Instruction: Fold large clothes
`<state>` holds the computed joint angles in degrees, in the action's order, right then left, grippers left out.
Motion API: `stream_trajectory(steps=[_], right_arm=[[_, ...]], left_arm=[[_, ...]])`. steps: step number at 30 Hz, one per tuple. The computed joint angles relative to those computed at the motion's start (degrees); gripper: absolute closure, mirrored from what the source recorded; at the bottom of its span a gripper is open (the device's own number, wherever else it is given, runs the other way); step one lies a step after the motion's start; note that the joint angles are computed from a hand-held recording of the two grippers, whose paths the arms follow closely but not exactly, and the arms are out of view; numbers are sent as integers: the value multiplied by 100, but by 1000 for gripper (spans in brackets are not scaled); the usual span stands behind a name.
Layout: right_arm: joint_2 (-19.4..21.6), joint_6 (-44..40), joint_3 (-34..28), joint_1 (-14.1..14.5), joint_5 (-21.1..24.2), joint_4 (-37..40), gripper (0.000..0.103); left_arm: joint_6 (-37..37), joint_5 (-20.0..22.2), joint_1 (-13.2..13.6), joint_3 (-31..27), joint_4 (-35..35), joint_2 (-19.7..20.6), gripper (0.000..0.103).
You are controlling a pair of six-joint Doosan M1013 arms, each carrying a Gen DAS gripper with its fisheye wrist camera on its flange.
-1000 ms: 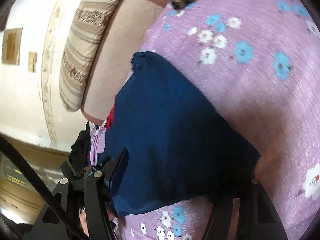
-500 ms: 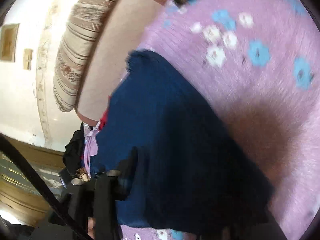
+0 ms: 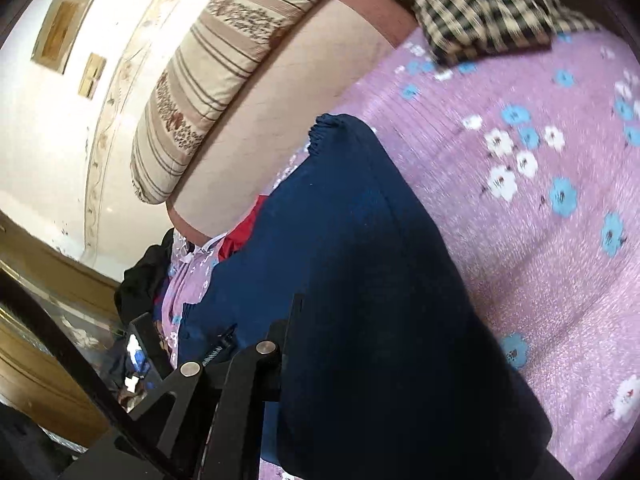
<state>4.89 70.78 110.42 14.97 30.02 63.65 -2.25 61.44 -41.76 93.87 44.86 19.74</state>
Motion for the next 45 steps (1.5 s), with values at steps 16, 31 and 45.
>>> stream_trajectory(steps=[16,31,45], right_arm=[[-122,366,-178,214,-128,-724,88],[-152,1046,-389,371,-117,-1693,88],[146,4375,-1651,1726,449,-6221,88]], left_arm=[[636,213,30,-141,-336,213,6],[1181,-21,118,94,-537,21,5],[1096,-1191,812,1892,-1106,-2064,6]])
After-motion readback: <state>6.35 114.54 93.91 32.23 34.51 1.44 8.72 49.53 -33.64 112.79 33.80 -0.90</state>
